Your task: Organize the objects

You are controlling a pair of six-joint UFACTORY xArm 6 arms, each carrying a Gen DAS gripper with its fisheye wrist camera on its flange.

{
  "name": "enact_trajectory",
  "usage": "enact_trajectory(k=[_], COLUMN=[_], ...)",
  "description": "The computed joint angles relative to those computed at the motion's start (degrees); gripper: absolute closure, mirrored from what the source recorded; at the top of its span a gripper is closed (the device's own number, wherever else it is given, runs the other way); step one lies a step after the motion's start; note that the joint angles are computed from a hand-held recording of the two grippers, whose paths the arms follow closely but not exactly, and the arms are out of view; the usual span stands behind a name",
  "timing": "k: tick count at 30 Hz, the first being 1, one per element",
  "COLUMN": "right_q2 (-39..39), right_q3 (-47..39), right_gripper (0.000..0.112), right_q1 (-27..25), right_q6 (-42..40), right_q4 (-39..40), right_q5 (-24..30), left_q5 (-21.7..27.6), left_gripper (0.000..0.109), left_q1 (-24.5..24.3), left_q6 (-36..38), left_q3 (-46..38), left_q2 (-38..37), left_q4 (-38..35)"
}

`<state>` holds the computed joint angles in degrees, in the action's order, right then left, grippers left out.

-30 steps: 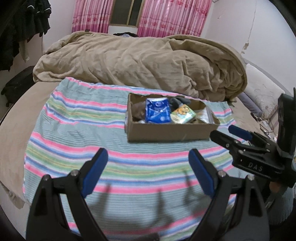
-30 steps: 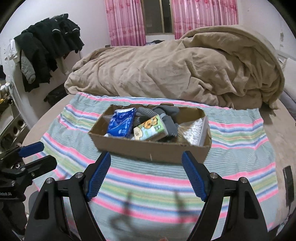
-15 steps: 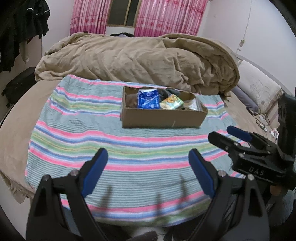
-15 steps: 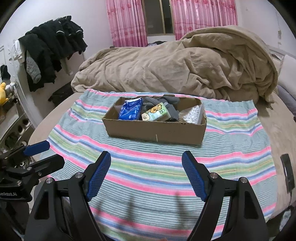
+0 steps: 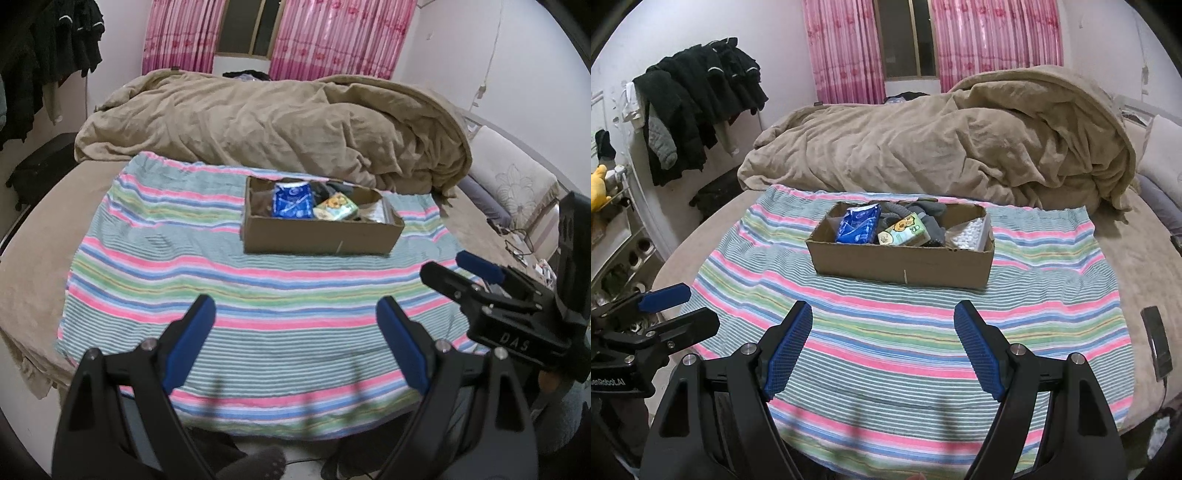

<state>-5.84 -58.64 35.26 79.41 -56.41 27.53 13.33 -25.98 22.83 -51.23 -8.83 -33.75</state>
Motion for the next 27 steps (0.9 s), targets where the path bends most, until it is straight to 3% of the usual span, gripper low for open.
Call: enact_trajectory(k=[27], right_q2=[-3.0], right_q3=[2.0], right_gripper=[0.030], right_q1=[-0.5], right_q6=[-0.3], right_q4=[1.9], right_q5=[0.3], left_q5=[-0.5], left_gripper=[0.009], left_q1=[1.2], left_q6=[-4.6], left_q3=[-1.6], left_q2=[1.0], left_q4=[6.9])
